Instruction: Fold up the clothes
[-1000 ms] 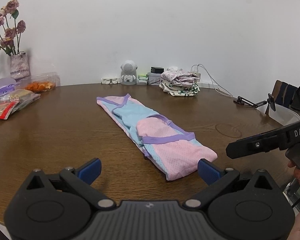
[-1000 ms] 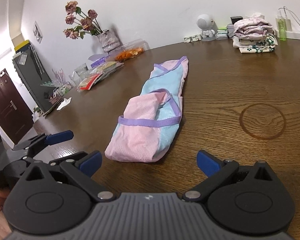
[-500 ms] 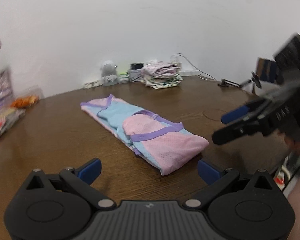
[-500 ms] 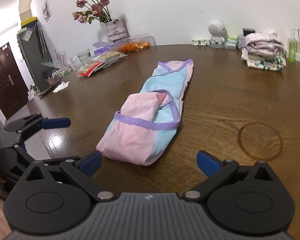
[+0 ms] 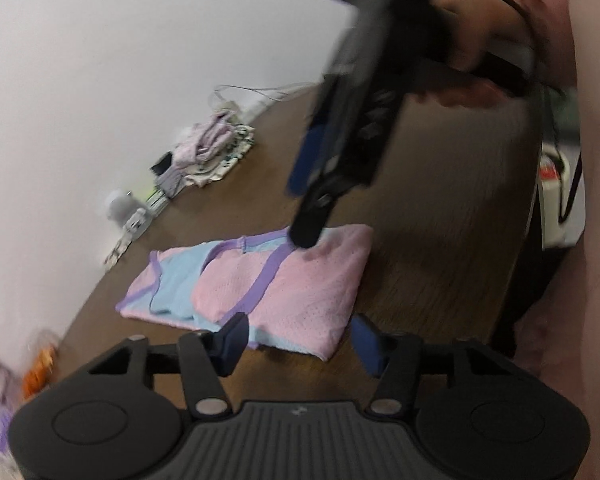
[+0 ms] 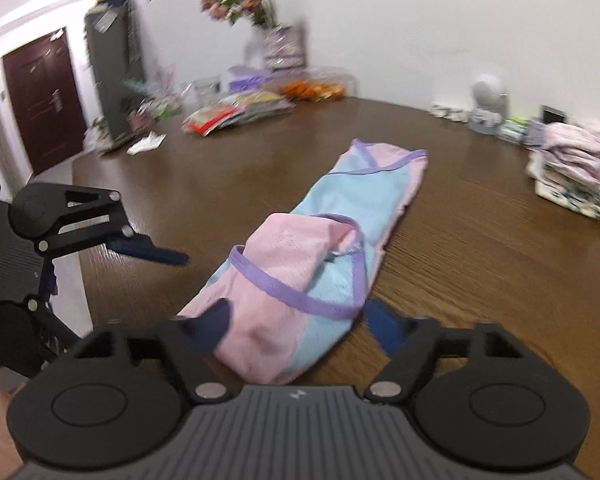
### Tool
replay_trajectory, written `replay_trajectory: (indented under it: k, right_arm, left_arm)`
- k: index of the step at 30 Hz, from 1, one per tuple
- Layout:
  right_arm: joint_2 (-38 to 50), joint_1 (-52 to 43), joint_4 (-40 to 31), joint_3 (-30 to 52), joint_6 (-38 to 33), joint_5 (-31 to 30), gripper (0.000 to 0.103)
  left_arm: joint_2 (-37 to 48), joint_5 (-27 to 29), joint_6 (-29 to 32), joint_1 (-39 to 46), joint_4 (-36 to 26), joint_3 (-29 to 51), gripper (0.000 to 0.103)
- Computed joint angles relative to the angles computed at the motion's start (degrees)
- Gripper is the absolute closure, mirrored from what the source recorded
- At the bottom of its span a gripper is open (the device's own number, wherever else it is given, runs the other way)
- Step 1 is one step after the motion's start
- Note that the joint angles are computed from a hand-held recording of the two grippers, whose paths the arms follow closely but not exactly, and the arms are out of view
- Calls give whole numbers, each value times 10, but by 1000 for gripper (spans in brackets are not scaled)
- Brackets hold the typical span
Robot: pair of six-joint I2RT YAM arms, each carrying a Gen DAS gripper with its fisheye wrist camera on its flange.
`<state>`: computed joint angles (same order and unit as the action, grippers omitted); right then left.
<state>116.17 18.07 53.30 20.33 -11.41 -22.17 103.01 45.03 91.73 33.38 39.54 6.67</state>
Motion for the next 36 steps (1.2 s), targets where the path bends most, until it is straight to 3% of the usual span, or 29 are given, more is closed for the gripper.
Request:
replay_trajectory:
  k: [1, 3, 6, 9, 11, 14, 17, 20, 22, 23, 24, 25, 29, 31, 33, 36]
  right_arm:
    - [4, -2, -34, 25, -8, -13, 58]
    - [18, -5, -89, 70, -17, -34, 74]
    - [46, -7, -132, 116, -23, -45, 77]
    - [72, -19, -151, 143, -14, -67, 77]
    - [82, -32, -157, 151, -6, -90, 77]
    - [85, -47, -171, 159, 2, -114, 76]
    - [79, -59, -161, 148, -7, -132, 73]
    - [53, -72, -115, 101, -53, -150, 58]
    - [26, -78, -85, 56, -125, -157, 50]
    - [14, -77, -80, 38, -159, -158, 40]
    - [3, -71, -68, 18, -189, -148, 28]
    - [1, -58, -47, 1, -214, -128, 25]
    - [21, 5, 56, -43, -280, -36, 24]
    - [49, 30, 98, -41, -304, 0, 29]
    - [59, 43, 87, -21, -329, 16, 52]
    - [60, 48, 23, 16, -366, 22, 74]
  left_arm:
    - [7, -11, -3, -14, 14, 0, 47]
    - [26, -22, 7, -31, 33, 2, 53]
    - [49, -32, 9, -52, 70, 3, 58]
    - [60, -48, 14, -74, 68, 16, 77]
    - [64, -51, 36, -84, 49, 30, 90]
    - [49, -45, 88, -88, -32, 61, 94]
    - [17, -60, 92, -101, -137, 103, 97]
    - [1, -60, 73, -106, -246, 158, 97]
    - [3, -55, 42, -108, -318, 207, 97]
    - [8, -51, 27, -109, -347, 232, 97]
    - [14, -47, 11, -110, -377, 257, 97]
    - [21, -43, 1, -110, -407, 282, 97]
    - [49, -36, -8, -111, -523, 367, 97]
    - [41, -32, 10, -99, -563, 372, 97]
    - [30, -31, 33, -88, -596, 372, 97]
    - [33, -31, 45, -85, -623, 384, 97]
